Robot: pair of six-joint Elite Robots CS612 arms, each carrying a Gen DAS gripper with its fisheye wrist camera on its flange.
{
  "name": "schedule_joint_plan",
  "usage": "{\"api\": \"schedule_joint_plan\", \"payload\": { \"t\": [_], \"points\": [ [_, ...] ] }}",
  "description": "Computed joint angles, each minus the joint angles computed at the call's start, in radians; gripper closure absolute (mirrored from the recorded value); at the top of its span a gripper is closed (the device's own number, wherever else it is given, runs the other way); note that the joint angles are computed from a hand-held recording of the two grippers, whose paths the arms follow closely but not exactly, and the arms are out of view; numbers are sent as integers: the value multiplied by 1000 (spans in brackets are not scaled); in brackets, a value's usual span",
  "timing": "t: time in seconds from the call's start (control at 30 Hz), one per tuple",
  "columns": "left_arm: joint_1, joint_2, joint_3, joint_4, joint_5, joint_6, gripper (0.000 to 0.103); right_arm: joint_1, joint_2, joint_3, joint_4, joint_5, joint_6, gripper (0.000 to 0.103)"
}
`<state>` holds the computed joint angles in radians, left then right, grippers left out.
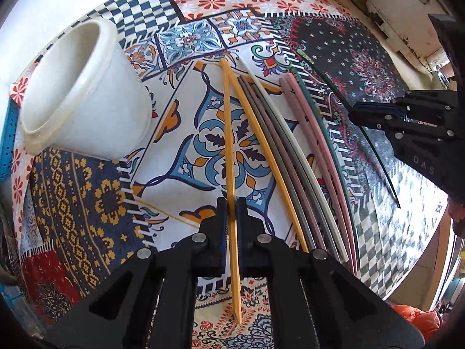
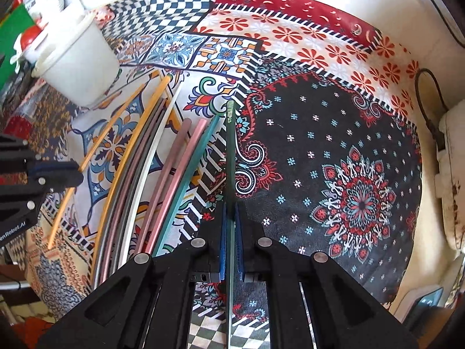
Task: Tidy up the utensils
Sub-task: 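Lift the yellow chopstick with the left tool while the right tool lifts the green stick, then carry the yellow chopstick over the white cup while the right tool carries the green stick there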
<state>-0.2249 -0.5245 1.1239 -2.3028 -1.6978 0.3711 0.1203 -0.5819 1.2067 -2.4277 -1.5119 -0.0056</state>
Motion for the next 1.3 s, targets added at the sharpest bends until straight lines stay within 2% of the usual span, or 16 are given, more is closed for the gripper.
{"api": "schedule_joint_plan", "payload": {
  "t": [0.23, 0.57, 0.77, 1.03, 1.3],
  "points": [
    [23, -52, 71, -81, -58, -33, 99, -6, -45, 64, -99, 36, 58, 98],
    [33, -133, 191, -227, -127, -105, 100, -10, -148, 216, -301, 79, 115, 98],
    [42, -170, 239, -316, -160, -142, 100, -9, -182, 254, -391, 96, 143, 98],
    [55, -194, 261, -410, -179, -192, 100, 1, -179, 219, -446, 95, 116, 98],
    [75, -199, 244, -499, -165, -260, 100, 21, -130, 102, -475, 121, 65, 98]
  ]
}}
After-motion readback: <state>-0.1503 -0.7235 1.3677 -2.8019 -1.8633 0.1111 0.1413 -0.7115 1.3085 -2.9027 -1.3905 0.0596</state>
